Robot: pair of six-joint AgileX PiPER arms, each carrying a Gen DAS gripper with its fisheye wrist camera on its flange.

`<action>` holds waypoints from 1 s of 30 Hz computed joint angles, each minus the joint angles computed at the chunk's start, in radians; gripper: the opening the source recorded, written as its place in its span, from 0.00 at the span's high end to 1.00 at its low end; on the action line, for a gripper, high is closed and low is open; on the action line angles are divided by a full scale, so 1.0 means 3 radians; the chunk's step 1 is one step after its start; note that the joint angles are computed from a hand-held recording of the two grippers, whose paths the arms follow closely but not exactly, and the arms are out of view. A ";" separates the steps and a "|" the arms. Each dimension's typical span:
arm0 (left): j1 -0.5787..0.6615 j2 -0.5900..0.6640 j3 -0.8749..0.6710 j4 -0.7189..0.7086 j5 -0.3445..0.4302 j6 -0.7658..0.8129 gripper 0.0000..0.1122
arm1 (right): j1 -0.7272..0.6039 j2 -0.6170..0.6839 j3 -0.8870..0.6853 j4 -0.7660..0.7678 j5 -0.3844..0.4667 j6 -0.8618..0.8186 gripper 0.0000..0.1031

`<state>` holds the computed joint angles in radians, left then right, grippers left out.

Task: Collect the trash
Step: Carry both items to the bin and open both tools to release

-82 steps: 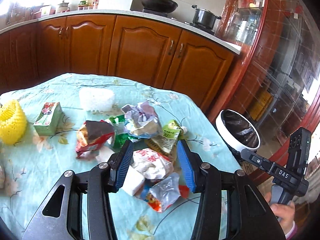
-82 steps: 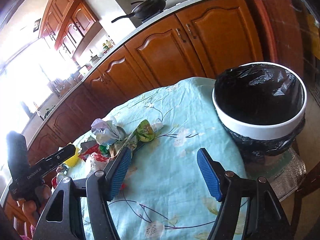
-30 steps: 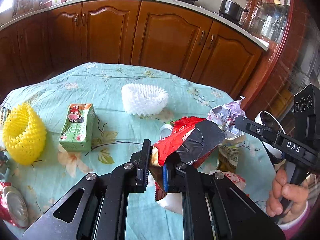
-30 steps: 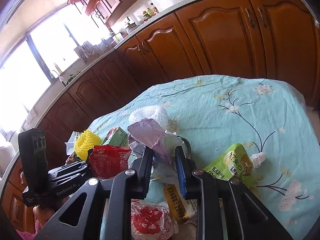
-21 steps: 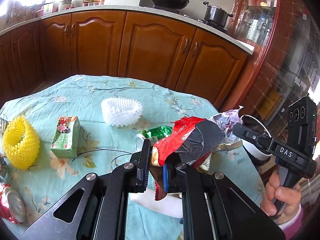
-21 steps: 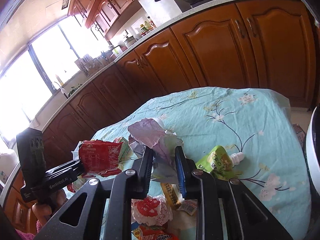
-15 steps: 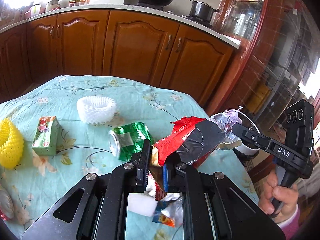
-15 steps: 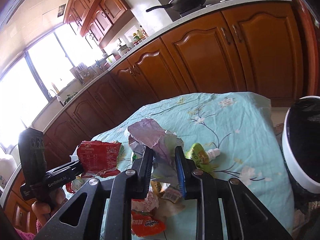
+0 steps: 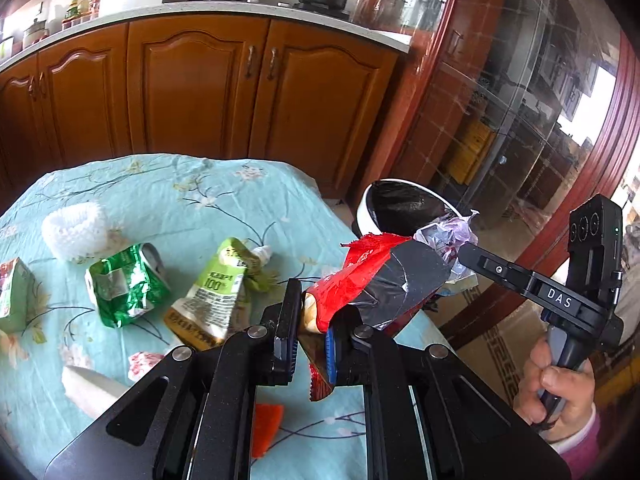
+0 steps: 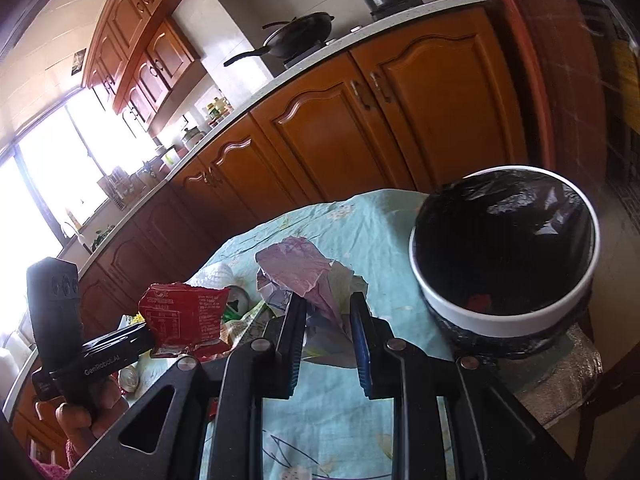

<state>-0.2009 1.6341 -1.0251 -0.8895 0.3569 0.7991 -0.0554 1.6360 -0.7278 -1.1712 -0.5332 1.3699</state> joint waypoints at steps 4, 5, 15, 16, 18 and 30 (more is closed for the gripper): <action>-0.0227 0.0206 -0.0217 0.0361 -0.0025 -0.0405 0.92 | -0.0288 -0.0048 0.0120 -0.0063 -0.0107 -0.0026 0.78; -0.0280 0.0248 -0.0266 0.0472 -0.0034 -0.0523 0.92 | -0.0349 -0.0055 0.0134 -0.0074 -0.0122 -0.0037 0.78; -0.0671 0.0713 -0.1024 0.1507 0.0166 -0.1554 0.92 | -0.0800 0.0052 0.0064 -0.0228 -0.0176 -0.0046 0.78; -0.0707 0.0782 -0.1153 0.1623 0.0217 -0.1665 0.92 | -0.0853 0.0086 0.0013 -0.0290 -0.0186 -0.0004 0.78; -0.0768 0.0907 -0.1381 0.1830 0.0302 -0.1871 0.92 | -0.0916 0.0142 -0.0088 -0.0375 -0.0169 0.0079 0.78; -0.1024 0.1963 -0.3037 0.2638 0.1095 -0.2659 0.92 | -0.1080 0.0602 -0.0807 -0.1086 -0.0001 0.0765 0.78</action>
<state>-0.5083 2.2229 -1.9361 -0.0982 0.6855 0.0015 -0.3795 1.8167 -0.9698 -1.4972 -0.5336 1.5992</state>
